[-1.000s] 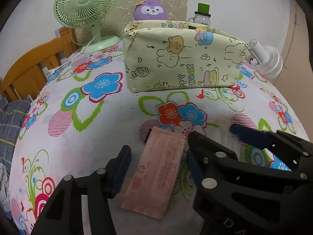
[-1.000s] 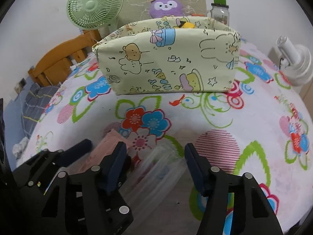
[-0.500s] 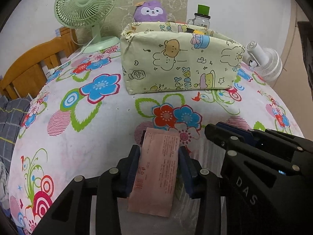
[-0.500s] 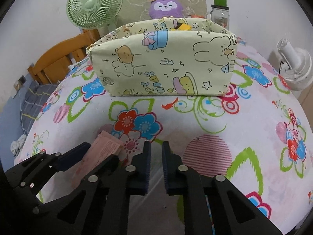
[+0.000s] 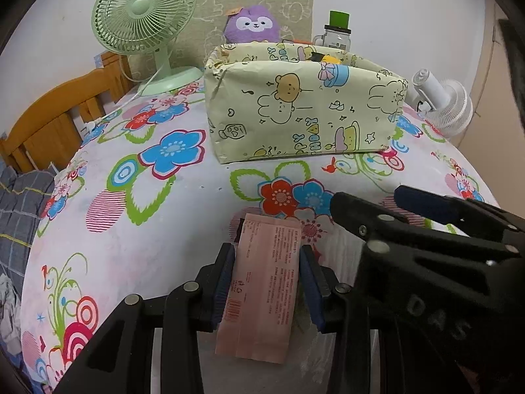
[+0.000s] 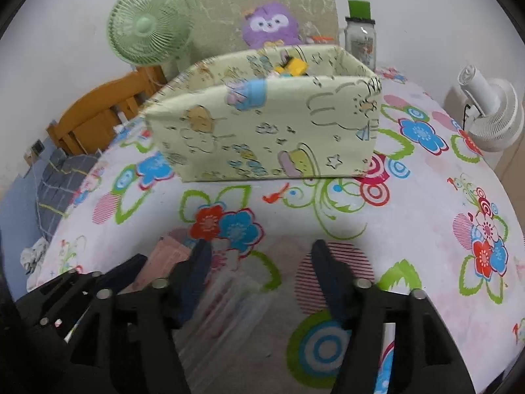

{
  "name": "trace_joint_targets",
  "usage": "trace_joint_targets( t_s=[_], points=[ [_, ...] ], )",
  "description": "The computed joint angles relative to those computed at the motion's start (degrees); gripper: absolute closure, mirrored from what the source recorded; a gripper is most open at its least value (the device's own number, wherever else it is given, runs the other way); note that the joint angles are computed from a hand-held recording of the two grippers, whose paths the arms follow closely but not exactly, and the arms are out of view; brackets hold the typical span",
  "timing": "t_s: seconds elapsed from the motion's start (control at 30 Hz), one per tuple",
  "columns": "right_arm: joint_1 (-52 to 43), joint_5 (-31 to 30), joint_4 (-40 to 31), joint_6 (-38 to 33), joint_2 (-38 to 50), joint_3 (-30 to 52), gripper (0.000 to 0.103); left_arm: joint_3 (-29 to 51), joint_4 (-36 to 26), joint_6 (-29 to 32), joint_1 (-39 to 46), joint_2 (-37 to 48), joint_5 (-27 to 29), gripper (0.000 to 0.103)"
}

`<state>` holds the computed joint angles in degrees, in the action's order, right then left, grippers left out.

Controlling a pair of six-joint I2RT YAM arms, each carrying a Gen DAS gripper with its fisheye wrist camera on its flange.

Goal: Organize soft objects
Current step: 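Grasp the pink paper packet with the left tool while the right tool grasps the clear straw bag, then lift and carry the pink packet and straw bag over the fabric box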

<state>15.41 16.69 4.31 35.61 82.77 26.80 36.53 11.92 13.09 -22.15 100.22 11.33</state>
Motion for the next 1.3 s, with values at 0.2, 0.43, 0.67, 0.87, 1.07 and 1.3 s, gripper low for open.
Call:
trace_joint_targets(
  t_s=[0.2, 0.43, 0.67, 0.87, 1.07, 1.3],
  points=[
    [3.78, 2.98, -4.39, 3.3, -0.33, 1.17, 0.035, -1.8, 0.14, 3.46, 2.06, -1.81, 1.58, 0.062],
    [7.86, 4.71, -7.96, 9.48, 0.45, 1.67, 0.035, -3.37, -0.15, 7.1, 4.41, -2.6, 3.57, 0.062],
    [10.63, 4.38, -9.31, 13.48, 2.89, 2.19, 0.036, -5.05, 0.03, 8.0, 6.02, -2.51, 5.59, 0.062],
    [11.19, 2.83, -6.68, 12.18, 3.26, 1.89, 0.063, -6.05, 0.83, 7.02, 5.11, -3.18, 4.59, 0.062],
    [11.28, 3.37, -4.92, 9.77, 2.75, 1.55, 0.089, -4.24, -1.35, 4.92, 4.44, -2.61, 5.46, 0.062],
    [7.86, 2.21, -4.41, 7.47, 0.79, 0.54, 0.089, -2.3, -1.48, 2.06, 1.43, -1.81, 3.91, 0.062]
  ],
)
